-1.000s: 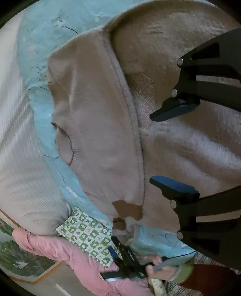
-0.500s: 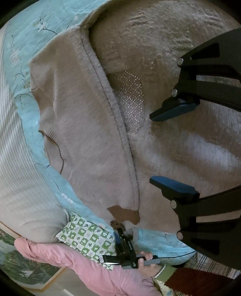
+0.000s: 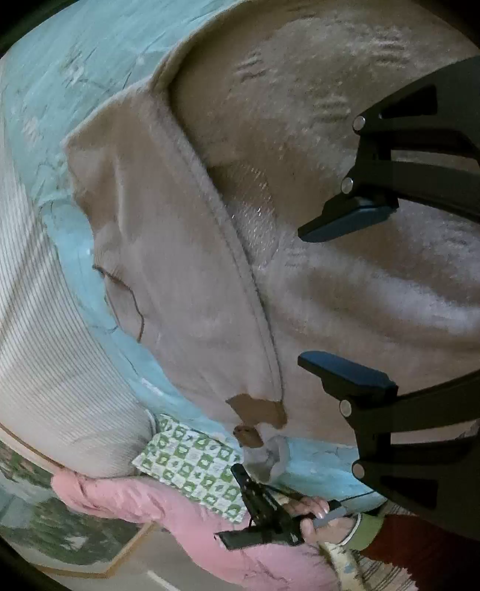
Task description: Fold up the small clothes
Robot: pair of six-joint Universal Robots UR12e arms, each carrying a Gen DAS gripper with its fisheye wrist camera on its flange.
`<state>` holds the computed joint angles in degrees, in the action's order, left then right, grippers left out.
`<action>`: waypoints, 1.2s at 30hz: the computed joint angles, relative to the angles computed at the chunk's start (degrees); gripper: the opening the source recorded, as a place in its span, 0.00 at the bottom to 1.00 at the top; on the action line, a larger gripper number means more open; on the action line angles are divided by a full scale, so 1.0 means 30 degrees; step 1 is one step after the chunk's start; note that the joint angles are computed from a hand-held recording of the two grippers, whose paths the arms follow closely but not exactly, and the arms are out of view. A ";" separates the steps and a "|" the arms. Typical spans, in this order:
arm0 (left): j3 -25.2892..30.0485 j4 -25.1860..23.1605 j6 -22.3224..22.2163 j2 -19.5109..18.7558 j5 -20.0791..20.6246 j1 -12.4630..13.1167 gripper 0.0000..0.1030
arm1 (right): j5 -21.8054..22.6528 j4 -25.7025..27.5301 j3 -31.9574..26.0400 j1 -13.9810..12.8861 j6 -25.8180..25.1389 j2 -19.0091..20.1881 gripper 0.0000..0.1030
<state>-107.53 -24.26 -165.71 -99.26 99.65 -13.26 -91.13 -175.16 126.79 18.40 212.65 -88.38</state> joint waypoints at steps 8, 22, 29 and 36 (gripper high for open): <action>0.1746 -0.4979 0.0272 -0.1204 0.1653 0.1090 0.76 | -0.0146 0.0031 0.0357 -0.0152 0.0347 -0.0326 0.61; -0.0455 -0.2343 0.0520 0.0209 0.0635 0.0850 0.03 | 0.0283 -0.0058 0.0071 -0.0149 0.0492 0.0141 0.61; -0.0798 0.1758 -0.3148 0.1012 -0.2369 0.0101 0.03 | 0.0136 -0.1038 0.0165 -0.0048 0.0860 0.0189 0.61; 0.1530 0.6041 -0.7216 -0.1815 -0.4695 -0.2160 0.03 | -0.0908 -0.2333 0.0678 -0.0132 0.1719 -0.0206 0.61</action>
<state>-102.94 -6.14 -187.36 -104.71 85.57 -19.74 -93.85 -182.16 128.82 18.01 217.81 -89.00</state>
